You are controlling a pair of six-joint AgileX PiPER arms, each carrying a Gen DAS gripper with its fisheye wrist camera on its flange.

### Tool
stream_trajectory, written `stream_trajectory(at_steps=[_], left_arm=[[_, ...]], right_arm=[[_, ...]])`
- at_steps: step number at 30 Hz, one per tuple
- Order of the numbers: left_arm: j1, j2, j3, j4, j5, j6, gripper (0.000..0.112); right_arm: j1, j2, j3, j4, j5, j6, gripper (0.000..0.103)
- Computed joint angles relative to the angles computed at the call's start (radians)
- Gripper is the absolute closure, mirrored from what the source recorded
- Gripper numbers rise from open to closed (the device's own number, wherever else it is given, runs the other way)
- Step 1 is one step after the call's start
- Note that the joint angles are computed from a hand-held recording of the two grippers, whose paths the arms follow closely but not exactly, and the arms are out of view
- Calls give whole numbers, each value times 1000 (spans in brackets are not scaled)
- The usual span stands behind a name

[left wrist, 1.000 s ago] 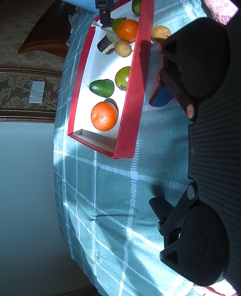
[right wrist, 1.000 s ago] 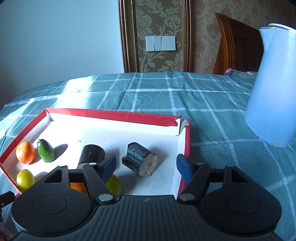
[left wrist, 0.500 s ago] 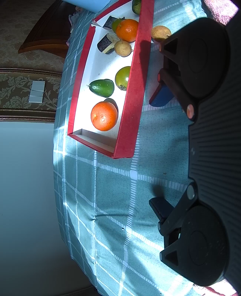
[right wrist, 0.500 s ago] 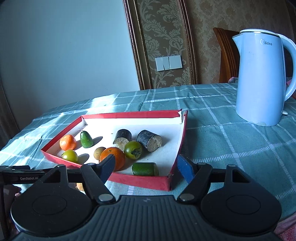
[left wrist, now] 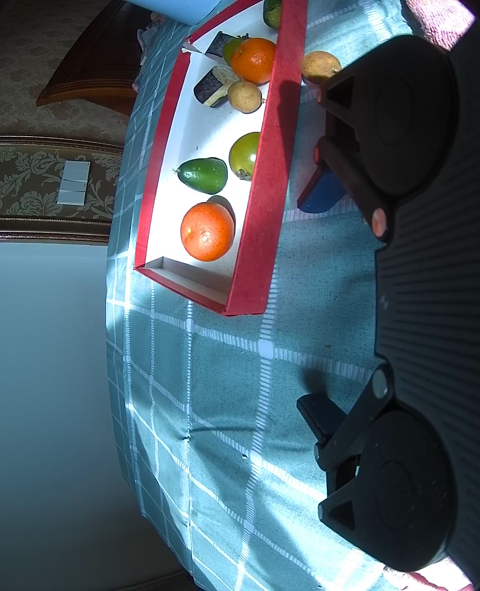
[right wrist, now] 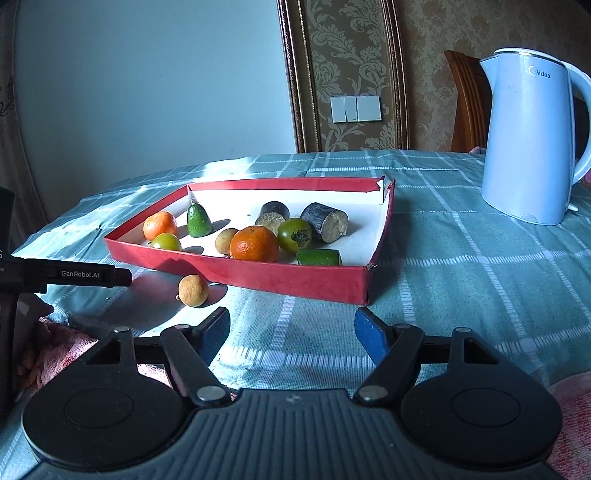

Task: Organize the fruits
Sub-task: 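Open the right tool and withdraw it from the tray, then close the left tool on the brown round fruit on the table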

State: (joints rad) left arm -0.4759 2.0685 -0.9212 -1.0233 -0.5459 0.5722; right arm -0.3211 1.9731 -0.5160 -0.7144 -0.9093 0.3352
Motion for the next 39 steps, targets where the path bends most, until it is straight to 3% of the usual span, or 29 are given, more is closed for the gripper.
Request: stream_trajectory(at_steps=[5,10,12,15,26,31,34,39], left_arm=[[-39,-16,12,-70,-31,73,9],[-81,-72,49,44,23,-68,9],[-112,-72,29,19,34,-32,12],[-153,-55,-23,-57,59,76,27],[-210,-20,-85,-13,77,77,27],[-219,14,-144,-98,99,184,27],[-222,32,-169,-133,105,234,32],[-211,46,-183,-144,134,247,55]], right_arm=[[-45,15,-28,-81,0,105,22],[-70,26,-37,-102,-13,153,22],[-71,25,-35,-95,-15,154,22],[-84,28,-29,-91,-34,162,22],[-113,41,-28,-118,-74,184,22],[-131,49,-20,-116,-108,192,22],[-130,48,-20,-118,-111,186,22],[-135,52,-24,-127,-114,197,22]])
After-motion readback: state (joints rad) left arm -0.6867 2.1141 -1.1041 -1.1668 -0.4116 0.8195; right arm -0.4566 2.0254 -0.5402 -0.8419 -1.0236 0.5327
